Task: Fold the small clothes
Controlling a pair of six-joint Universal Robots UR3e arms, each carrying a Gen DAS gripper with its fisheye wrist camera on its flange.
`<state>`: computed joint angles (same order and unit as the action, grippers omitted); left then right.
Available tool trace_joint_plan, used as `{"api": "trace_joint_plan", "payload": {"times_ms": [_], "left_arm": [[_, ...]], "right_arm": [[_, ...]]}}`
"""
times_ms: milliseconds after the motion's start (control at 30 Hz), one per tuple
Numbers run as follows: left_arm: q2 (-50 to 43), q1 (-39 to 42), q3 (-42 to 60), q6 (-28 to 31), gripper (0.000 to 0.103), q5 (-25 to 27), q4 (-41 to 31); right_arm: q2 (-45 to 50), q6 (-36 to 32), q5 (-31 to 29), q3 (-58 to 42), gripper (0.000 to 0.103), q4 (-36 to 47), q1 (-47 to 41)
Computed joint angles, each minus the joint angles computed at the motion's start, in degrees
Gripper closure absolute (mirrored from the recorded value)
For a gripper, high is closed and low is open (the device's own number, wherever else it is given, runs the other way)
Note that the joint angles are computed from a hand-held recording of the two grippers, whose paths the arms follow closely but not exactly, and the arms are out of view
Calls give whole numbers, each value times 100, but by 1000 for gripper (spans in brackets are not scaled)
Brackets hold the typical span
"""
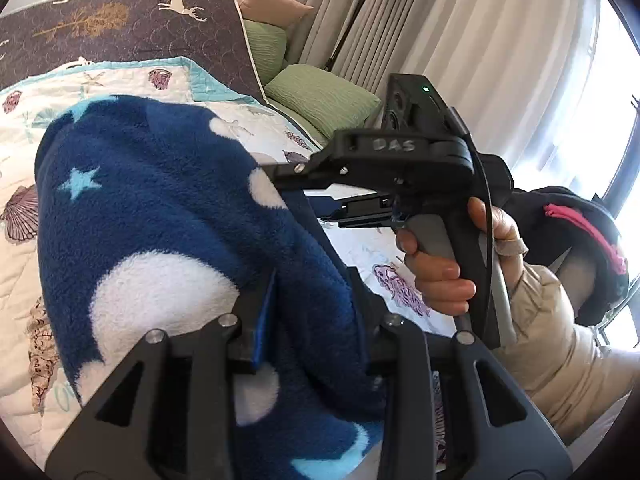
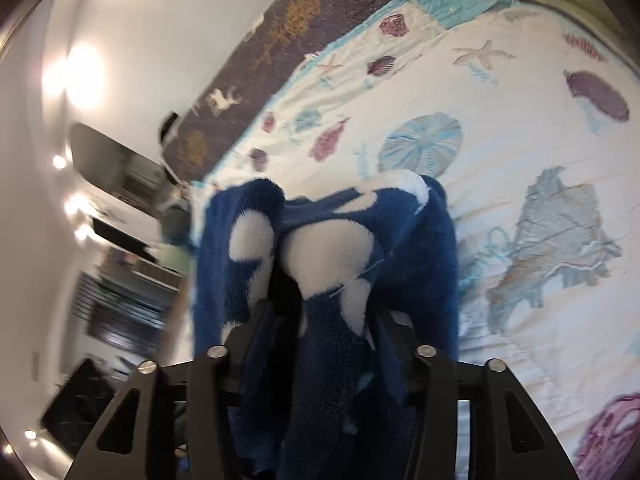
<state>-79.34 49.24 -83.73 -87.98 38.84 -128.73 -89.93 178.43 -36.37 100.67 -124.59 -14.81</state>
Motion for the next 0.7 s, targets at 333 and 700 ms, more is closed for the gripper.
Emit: {"api": "trace_joint_plan", "payload": {"times_ms": [333, 700], "left_arm": [[63, -366, -274, -468, 66, -40, 735], [1110, 571, -579, 556, 51, 52, -228]], "right_arm": [[-48, -1417, 955, -381, 27, 1516, -190], [985, -496, -573, -1673, 72, 948, 1063]]}}
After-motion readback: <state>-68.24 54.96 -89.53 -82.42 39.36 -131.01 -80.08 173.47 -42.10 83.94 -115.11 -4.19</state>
